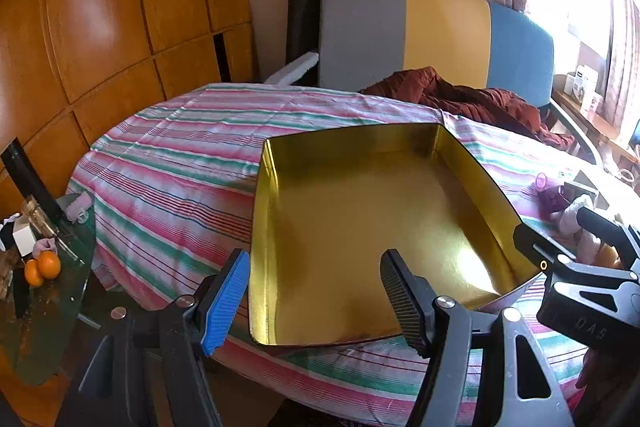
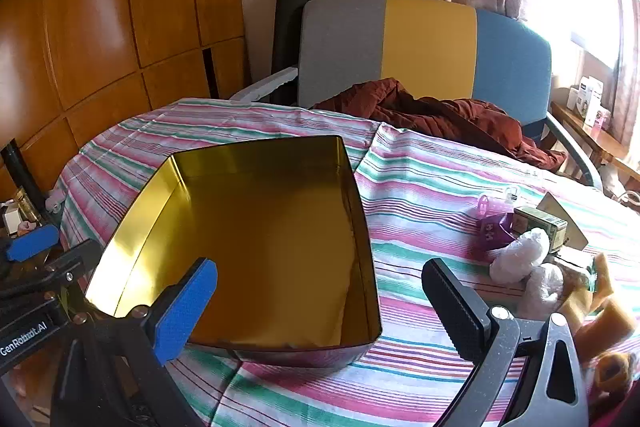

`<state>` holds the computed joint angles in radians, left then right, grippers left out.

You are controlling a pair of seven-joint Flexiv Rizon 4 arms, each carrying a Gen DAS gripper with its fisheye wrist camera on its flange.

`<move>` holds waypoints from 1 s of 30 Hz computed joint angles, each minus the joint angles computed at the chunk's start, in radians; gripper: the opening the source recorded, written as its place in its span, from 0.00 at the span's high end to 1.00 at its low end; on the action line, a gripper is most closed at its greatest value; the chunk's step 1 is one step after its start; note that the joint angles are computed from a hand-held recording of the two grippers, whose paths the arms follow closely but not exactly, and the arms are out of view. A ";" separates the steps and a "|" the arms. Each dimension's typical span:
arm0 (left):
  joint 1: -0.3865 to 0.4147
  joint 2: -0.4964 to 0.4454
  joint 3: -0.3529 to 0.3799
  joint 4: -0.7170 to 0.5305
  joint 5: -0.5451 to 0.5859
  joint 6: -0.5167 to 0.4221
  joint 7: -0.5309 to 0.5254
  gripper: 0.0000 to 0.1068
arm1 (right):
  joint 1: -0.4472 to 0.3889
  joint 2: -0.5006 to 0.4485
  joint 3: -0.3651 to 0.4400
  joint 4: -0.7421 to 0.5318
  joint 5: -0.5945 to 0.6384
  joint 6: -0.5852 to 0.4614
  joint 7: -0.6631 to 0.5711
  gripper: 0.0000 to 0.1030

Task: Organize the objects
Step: 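Swing both tools from the gold tray toward the cluster of items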

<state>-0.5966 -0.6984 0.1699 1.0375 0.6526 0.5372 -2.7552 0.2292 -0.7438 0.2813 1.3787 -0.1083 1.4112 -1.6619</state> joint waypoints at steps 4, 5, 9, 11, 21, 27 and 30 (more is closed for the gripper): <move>0.024 -0.005 -0.021 0.012 -0.028 0.051 0.031 0.36 | 0.004 -0.002 -0.013 -0.003 -0.004 0.000 0.004 0.00; 0.030 -0.004 -0.025 0.020 -0.037 0.072 0.037 0.36 | 0.009 -0.004 -0.020 -0.007 -0.008 -0.005 0.009 0.00; 0.056 -0.011 -0.039 0.038 -0.089 0.142 0.072 0.36 | 0.028 -0.002 -0.056 -0.009 -0.025 -0.011 0.035 0.00; 0.073 -0.013 -0.048 0.050 -0.123 0.185 0.087 0.36 | 0.038 0.002 -0.075 -0.003 -0.035 -0.008 0.050 0.00; 0.069 -0.053 -0.029 0.014 -0.208 0.203 0.139 0.36 | 0.040 0.002 -0.098 -0.009 -0.074 -0.044 0.088 0.00; 0.071 -0.057 -0.032 0.016 -0.229 0.223 0.167 0.36 | 0.038 0.001 -0.100 -0.012 -0.074 -0.052 0.090 0.00; 0.079 -0.062 -0.041 0.015 -0.249 0.239 0.191 0.35 | 0.035 -0.001 -0.100 -0.017 -0.072 -0.058 0.091 0.00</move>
<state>-0.5172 -0.7606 0.1291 1.0523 0.4038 0.7764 -2.5646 0.2646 -0.7446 0.1815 1.3621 -0.1803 1.3527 -1.5710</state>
